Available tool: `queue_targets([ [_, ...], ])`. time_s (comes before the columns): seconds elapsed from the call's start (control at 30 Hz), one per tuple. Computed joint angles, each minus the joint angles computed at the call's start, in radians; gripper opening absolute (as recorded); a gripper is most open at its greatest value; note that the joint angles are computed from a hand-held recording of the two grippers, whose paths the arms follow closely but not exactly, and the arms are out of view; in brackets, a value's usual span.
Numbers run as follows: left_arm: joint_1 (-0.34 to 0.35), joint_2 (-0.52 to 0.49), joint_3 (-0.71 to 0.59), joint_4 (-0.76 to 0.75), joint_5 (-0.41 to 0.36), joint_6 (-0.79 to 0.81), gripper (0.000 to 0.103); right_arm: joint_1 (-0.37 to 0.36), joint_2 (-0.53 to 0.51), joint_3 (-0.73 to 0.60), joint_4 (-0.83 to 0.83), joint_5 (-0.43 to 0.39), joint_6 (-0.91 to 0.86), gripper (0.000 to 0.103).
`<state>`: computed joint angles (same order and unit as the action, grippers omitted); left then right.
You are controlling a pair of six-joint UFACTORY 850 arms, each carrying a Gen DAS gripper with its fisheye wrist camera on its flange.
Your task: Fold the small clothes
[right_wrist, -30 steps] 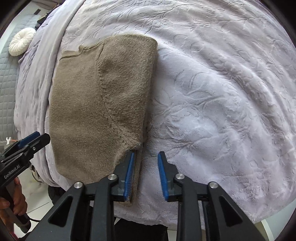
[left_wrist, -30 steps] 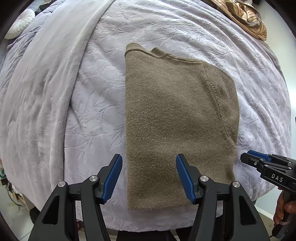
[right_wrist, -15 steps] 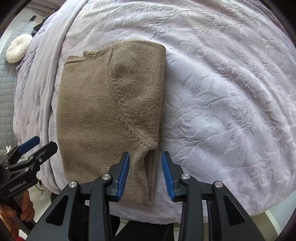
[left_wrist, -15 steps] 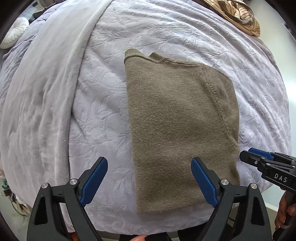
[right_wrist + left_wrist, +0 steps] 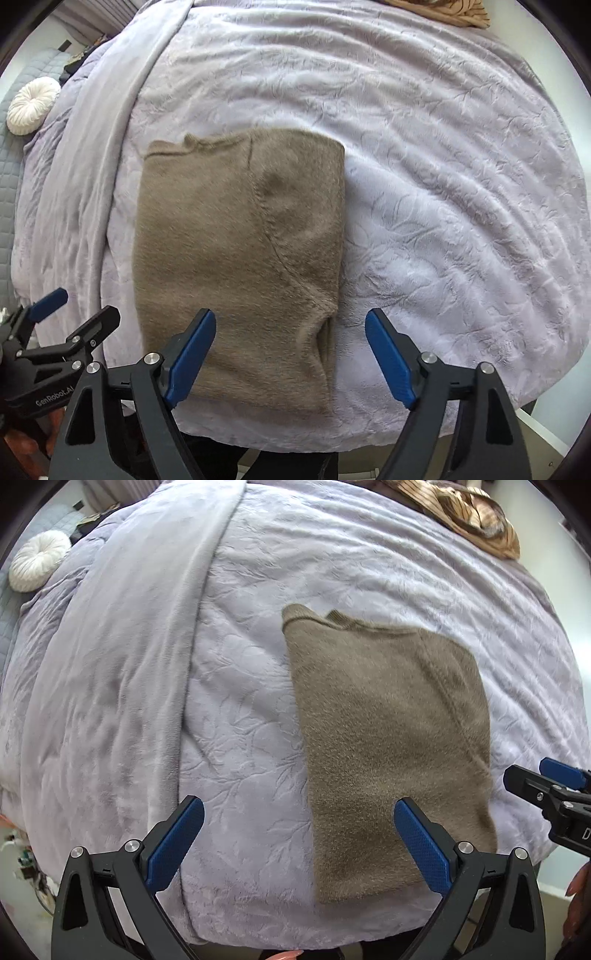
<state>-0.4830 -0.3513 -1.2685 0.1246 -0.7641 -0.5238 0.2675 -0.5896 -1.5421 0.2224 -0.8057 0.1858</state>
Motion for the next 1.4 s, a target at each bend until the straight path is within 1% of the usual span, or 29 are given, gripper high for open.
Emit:
queue_targets([
  [0.13,-0.003,0.012,-0.01,0.034,-0.023,-0.031,0.103,0.011,0.006,-0.018,-0.014,-0.015,0.026,0.085],
  [0.23,0.002,0.022,-0.02,0.032,-0.036,-0.035,0.103,0.018,0.01,-0.028,-0.012,-0.029,0.038,0.085],
  [0.33,0.009,0.028,-0.029,0.02,-0.047,-0.04,0.103,0.03,0.016,-0.034,-0.045,-0.033,0.062,0.085],
  [0.77,0.019,0.036,-0.036,-0.018,-0.06,-0.029,0.103,0.05,0.02,-0.049,-0.112,-0.044,0.115,0.085],
  [1.4,0.025,0.027,-0.05,-0.015,-0.065,-0.021,0.103,0.055,0.009,-0.064,-0.121,-0.054,0.118,0.085],
])
